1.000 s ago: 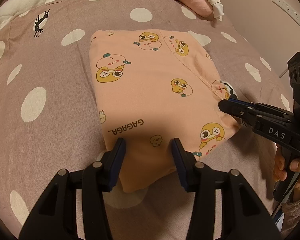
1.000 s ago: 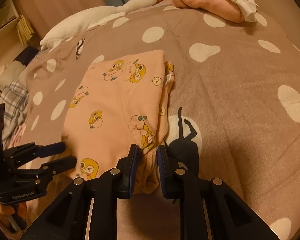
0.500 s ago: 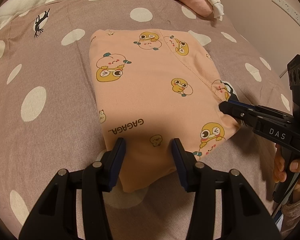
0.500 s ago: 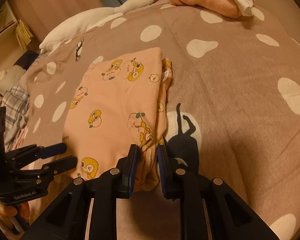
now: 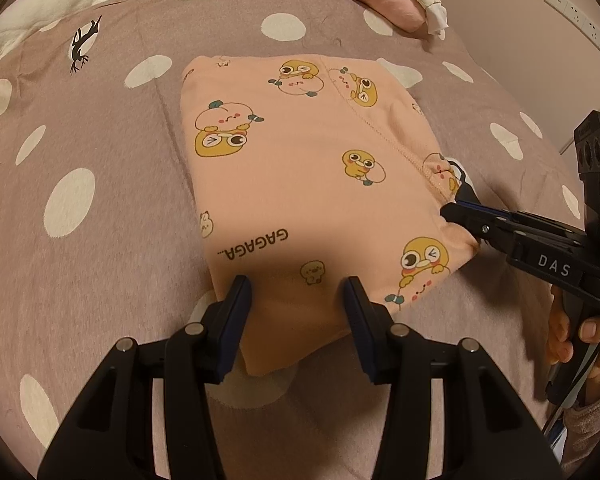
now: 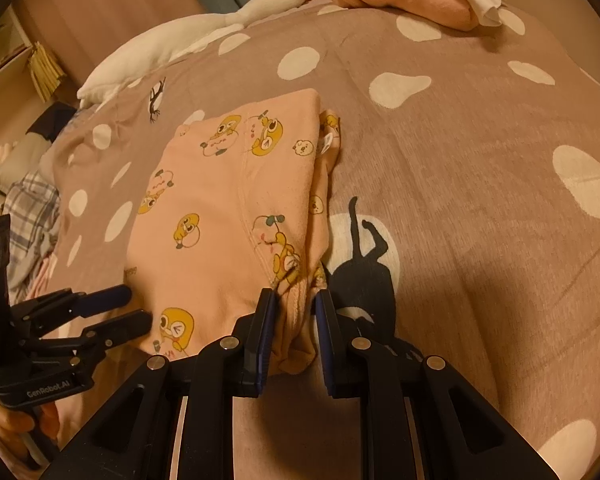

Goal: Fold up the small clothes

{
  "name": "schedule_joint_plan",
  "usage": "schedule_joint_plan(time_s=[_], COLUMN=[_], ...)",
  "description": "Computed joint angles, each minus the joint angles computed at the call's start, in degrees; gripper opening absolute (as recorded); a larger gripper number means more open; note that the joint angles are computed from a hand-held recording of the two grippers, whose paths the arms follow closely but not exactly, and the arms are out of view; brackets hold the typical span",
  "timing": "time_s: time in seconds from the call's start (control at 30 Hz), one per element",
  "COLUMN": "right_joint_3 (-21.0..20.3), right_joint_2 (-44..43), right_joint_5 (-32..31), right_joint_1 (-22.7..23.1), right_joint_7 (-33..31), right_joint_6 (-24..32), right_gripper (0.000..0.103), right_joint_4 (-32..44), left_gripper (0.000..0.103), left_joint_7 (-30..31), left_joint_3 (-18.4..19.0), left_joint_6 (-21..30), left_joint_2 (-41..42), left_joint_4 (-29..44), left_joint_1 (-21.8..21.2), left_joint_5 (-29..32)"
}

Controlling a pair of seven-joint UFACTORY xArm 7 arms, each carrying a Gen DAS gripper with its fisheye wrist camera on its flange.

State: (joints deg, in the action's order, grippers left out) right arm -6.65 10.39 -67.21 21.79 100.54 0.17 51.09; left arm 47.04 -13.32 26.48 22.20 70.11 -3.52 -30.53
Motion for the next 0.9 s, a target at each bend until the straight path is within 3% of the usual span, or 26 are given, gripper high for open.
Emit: schedule_joint_plan(time_s=[0.9], right_joint_3=[0.28], right_joint_2=[0.02], right_joint_5=[0.51], right_joint_1=[-0.01], right_joint_7=[0.15], right_joint_6=[0.35], right_gripper=[0.018], right_joint_4=[-0.21], left_gripper=[0.048], left_joint_7=[1.50], left_joint_3=[0.46], left_joint_6=[0.40], left_joint_2=[-1.28], left_joint_4=[-1.83], left_joint_1=[0.62], left_joint_5=[-0.52])
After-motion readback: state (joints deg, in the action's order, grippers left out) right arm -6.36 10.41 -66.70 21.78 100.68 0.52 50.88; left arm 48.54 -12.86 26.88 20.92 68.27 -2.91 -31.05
